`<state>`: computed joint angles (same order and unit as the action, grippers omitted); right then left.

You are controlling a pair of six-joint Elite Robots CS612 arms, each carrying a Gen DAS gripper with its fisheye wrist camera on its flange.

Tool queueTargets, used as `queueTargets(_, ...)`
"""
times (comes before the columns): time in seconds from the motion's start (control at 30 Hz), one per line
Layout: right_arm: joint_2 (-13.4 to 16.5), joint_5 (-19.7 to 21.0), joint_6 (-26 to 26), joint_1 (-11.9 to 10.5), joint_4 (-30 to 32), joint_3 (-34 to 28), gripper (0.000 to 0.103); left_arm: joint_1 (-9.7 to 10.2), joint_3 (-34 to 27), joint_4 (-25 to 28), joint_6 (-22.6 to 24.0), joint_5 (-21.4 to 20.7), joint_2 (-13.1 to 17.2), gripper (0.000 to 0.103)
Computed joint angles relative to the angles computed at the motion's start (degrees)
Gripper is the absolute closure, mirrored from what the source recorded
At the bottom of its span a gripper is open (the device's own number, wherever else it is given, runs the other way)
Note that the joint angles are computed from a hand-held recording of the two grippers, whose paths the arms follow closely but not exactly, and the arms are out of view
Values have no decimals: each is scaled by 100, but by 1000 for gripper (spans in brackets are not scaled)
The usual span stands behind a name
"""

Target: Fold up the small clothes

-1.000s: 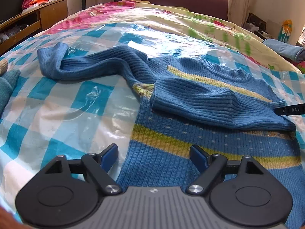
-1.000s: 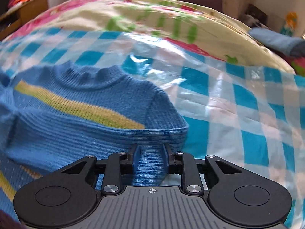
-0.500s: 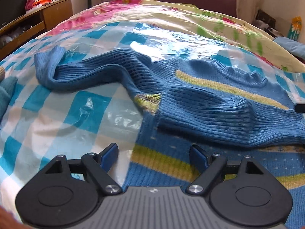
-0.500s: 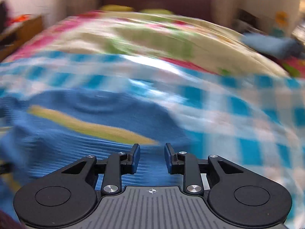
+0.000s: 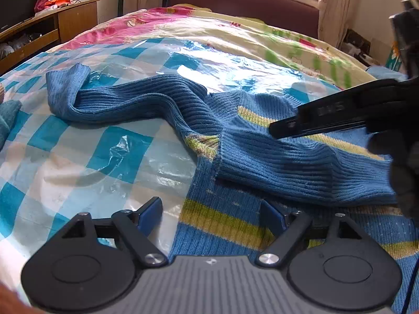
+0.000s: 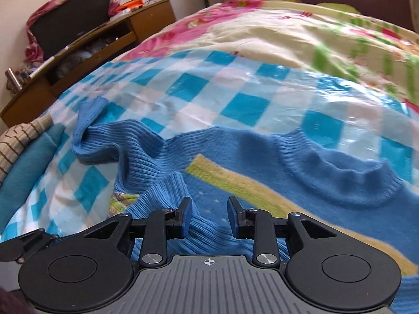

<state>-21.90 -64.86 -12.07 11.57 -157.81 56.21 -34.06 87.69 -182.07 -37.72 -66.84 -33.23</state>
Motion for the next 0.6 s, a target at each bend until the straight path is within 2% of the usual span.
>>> queueTargets(0.07, 66, 128, 28, 8, 223, -141, 73, -11, 16, -93, 34, 65, 5, 17)
queueTargets(0.23, 94, 557, 138, -30, 332, -188, 73, -21, 27, -235, 130, 131, 20, 17)
queueTargets(0.33, 150, 385, 8, 24, 737, -358, 73, -19, 25, -228, 155, 117, 21, 17)
queueTargets(0.4, 161, 247, -32, 65, 781, -383, 73, -15, 25, -234, 134, 117, 22, 17)
queueTargets(0.43, 149, 152, -9, 84, 759, -371, 79, -11, 19, -226, 121, 105, 24, 17)
queueTargets(0.47, 136, 114, 49, 90, 749, -363, 93, -6, 17, -220, 110, 89, 24, 17)
queueTargets(0.5, 119, 96, 107, 92, 733, -355, 98, -2, 16, -223, 101, 76, 26, 17)
queueTargets(0.6, 85, -67, 209, 104, 402, -333, 100, 3, 17, -242, 97, 54, 31, 17)
